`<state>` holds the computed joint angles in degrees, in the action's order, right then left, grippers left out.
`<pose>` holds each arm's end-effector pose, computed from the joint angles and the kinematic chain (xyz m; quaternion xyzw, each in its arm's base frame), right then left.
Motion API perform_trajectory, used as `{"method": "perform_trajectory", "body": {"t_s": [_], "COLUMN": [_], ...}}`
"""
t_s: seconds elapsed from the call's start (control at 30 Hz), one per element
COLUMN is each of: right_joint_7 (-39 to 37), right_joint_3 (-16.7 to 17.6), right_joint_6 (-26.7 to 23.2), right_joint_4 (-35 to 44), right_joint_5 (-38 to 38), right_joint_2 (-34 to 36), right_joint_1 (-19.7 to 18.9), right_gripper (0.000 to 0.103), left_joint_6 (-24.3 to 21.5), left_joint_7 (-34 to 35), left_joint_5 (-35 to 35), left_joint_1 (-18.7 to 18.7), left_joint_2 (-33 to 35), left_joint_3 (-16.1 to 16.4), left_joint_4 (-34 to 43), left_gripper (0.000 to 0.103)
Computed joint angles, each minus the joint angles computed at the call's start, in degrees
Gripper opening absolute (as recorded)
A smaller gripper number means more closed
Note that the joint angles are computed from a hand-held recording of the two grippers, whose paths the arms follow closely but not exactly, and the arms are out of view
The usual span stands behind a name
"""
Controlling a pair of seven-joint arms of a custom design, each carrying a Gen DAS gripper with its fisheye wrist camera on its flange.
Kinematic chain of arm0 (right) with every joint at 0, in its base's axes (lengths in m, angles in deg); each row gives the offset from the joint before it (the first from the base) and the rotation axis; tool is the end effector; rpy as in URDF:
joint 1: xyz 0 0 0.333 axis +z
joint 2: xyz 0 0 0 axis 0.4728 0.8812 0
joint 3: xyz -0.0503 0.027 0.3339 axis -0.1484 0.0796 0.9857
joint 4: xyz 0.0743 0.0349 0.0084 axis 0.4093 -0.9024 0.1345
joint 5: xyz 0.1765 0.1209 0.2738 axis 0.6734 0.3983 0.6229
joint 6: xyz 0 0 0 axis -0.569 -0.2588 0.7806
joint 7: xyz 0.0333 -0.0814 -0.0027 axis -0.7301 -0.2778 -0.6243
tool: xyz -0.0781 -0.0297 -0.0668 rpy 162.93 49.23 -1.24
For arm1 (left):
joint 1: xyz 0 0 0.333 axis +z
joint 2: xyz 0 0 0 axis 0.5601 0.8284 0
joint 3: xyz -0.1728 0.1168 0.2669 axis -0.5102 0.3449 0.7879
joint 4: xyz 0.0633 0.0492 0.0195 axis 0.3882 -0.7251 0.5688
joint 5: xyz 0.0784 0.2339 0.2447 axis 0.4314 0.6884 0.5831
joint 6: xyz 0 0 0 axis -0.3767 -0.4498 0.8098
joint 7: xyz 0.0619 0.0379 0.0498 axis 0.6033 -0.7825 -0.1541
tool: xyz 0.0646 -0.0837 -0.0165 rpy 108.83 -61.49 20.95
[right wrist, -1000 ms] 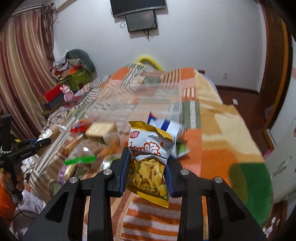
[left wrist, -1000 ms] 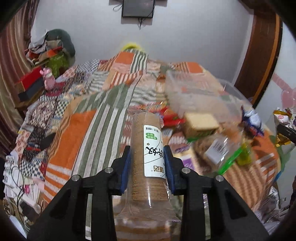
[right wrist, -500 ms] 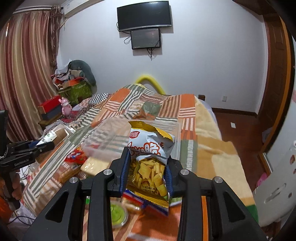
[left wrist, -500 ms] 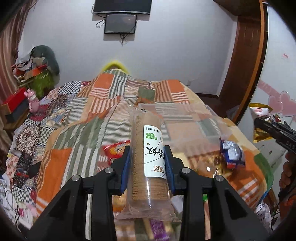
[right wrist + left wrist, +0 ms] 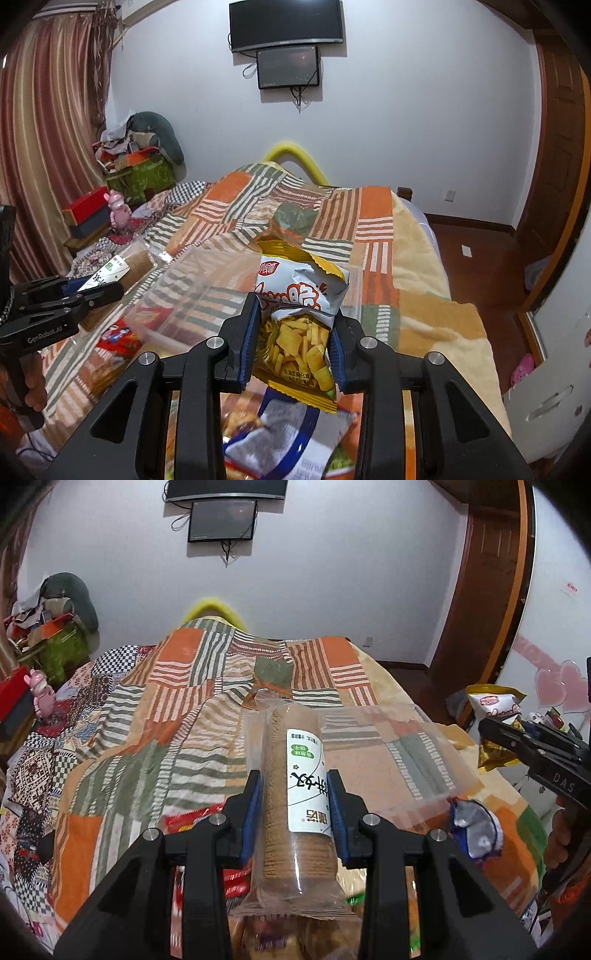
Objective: Organize snacks
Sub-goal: 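Drop biscuit roll into clear box with left tool while right tool drops yellow chip bag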
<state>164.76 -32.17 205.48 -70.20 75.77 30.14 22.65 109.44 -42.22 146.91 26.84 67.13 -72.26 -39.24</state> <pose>0.5630 0.1504 0.3938 -0.7285 0.5256 -0.2284 0.3754 0.5985 -0.2048 0.3618 -0.6304 0.6490 -0.3477 0.2460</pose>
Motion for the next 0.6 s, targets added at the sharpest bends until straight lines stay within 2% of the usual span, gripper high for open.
{"method": "perform_trajectory", "body": {"t_s": [0.13,0.23,0.37,0.4,0.6], "right_joint_7": [-1.10,-3.33,-6.94,-7.85,-11.93], "right_joint_3": [0.85,1.69,-1.34,-1.48,-2.74], "right_joint_6": [-2.92,-6.34,-12.54,-14.25,-20.04], "right_joint_4": [2.76,5.34,9.84,10.98,13.92], "right_joint_5": [0.25,1.83,4.11,4.56,8.10], "right_joint_2": [1.88,3.30,4.91,5.40,6.63], "right_joint_1": [-0.62,-0.88,2.56,2.78,4.48], "right_gripper": [0.030,0.030,0.030,0.030,0.031], "left_joint_6": [0.70,0.12,-2.66,-3.81,-6.39], "left_joint_7": [11.80,21.67,39.80,42.69,50.62], "left_joint_5": [-10.99,-19.55,-34.55,-36.73,-43.73], "left_joint_1": [-0.10,0.60,6.53,7.10,6.07], "left_joint_2": [3.32,5.77,10.18,11.13,13.45], "left_joint_3": [0.13,-1.41,-10.29,-11.50,-12.09], "left_joint_4": [2.46,4.06,6.18,6.99,9.15], "left_gripper": [0.034,0.034,0.034,0.034,0.034]}}
